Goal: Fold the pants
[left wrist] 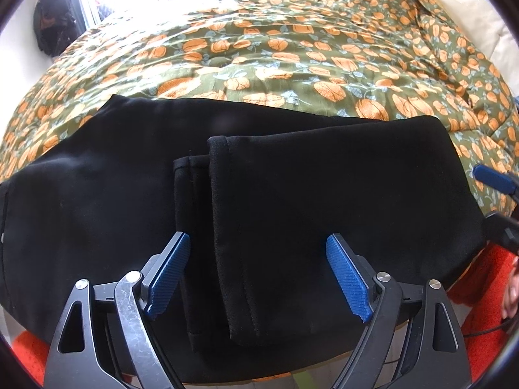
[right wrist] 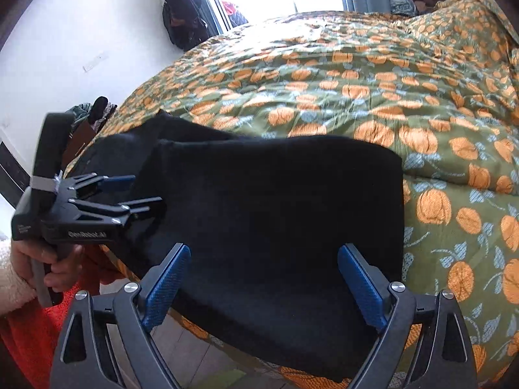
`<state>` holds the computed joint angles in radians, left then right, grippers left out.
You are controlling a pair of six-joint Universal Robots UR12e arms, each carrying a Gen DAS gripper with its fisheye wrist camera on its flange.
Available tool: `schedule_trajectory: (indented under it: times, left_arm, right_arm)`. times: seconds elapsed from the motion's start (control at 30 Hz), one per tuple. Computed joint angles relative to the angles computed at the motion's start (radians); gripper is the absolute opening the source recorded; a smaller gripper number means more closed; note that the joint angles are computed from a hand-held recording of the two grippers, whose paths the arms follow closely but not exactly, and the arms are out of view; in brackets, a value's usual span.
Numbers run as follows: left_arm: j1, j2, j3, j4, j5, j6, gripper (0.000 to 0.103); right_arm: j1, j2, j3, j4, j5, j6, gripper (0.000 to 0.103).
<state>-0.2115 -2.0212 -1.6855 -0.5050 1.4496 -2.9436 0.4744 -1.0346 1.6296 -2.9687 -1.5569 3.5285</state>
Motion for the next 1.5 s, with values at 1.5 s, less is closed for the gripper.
schedule_trajectory:
  times: [1.5]
  left_arm:
    - [0.059,0.059,-0.019,-0.006,-0.08,-0.121,0.088]
  right_arm:
    - [0.027,0.015,-0.02,-0.091,-0.066,-0.113,0.096]
